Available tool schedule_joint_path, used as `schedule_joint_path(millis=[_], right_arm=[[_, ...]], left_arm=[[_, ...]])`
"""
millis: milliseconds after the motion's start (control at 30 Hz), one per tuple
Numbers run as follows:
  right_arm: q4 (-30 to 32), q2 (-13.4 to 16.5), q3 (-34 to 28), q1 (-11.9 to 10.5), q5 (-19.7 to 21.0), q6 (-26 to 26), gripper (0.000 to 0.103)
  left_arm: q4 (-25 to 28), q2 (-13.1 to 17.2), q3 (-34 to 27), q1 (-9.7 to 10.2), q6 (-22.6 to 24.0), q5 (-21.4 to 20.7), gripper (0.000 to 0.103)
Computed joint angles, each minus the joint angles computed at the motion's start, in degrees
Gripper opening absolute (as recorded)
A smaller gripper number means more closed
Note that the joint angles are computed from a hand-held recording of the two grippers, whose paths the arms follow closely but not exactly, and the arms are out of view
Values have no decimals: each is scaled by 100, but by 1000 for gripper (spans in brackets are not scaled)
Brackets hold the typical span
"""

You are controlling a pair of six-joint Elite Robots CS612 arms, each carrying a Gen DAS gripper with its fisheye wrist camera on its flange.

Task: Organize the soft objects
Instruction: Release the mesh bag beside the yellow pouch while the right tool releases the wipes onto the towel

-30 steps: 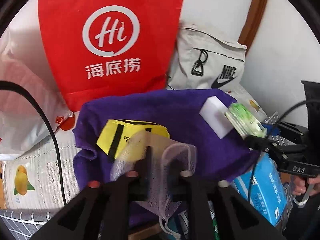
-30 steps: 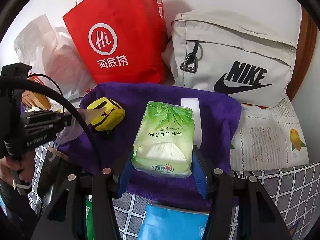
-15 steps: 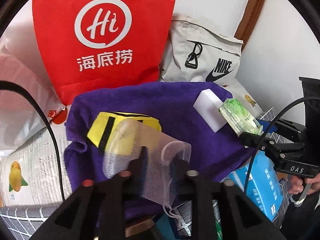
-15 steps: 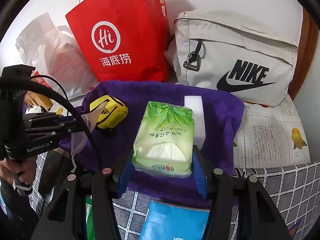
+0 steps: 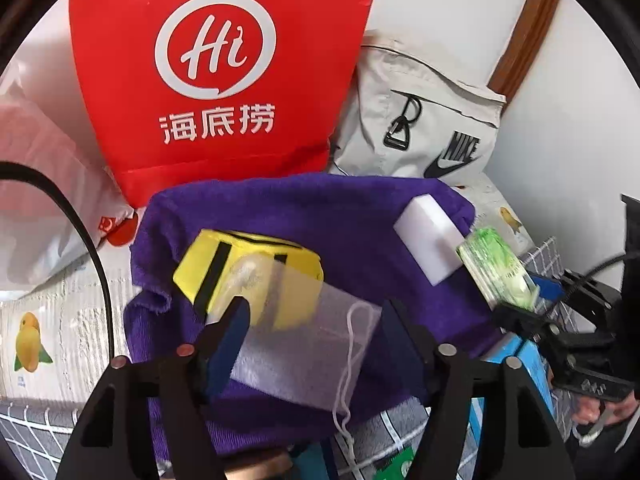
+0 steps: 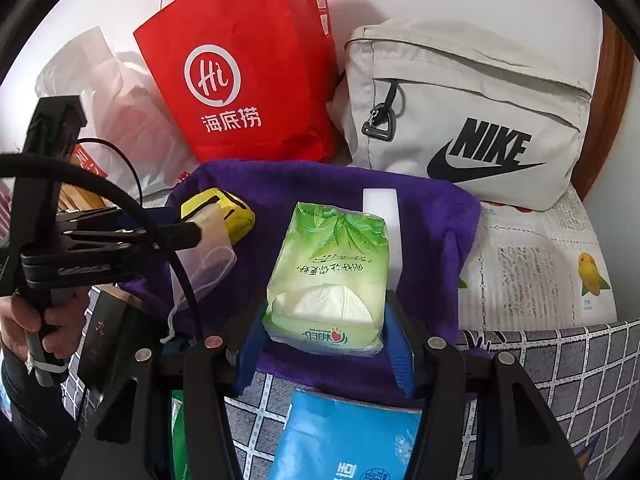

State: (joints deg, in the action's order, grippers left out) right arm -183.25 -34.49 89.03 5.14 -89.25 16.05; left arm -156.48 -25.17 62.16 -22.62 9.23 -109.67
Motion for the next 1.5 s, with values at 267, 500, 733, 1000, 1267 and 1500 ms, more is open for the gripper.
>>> schedule_joint_path(millis=[267, 500, 733, 1000, 1267, 1500], right_arm=[[307, 77, -156, 14, 120, -85, 54], [704, 219, -517, 48, 329, -118, 54], [875, 322, -879, 170, 448, -387, 54], [1742, 643, -1666, 278, 264, -756, 55], [1814, 643, -1657, 300, 69, -762, 74], [1406, 301, -1061, 299, -55, -674, 74]], left_arm=[[-64, -165, 320, 100, -247, 14, 68], [-386, -304, 544, 186, -327, 120, 69], [-554, -345, 603, 328, -596, 123, 70], [-559, -354, 632, 416, -669, 72, 70], [-594, -427, 801, 413, -555, 79, 70], [-789, -661, 1245, 360, -325, 101, 70]])
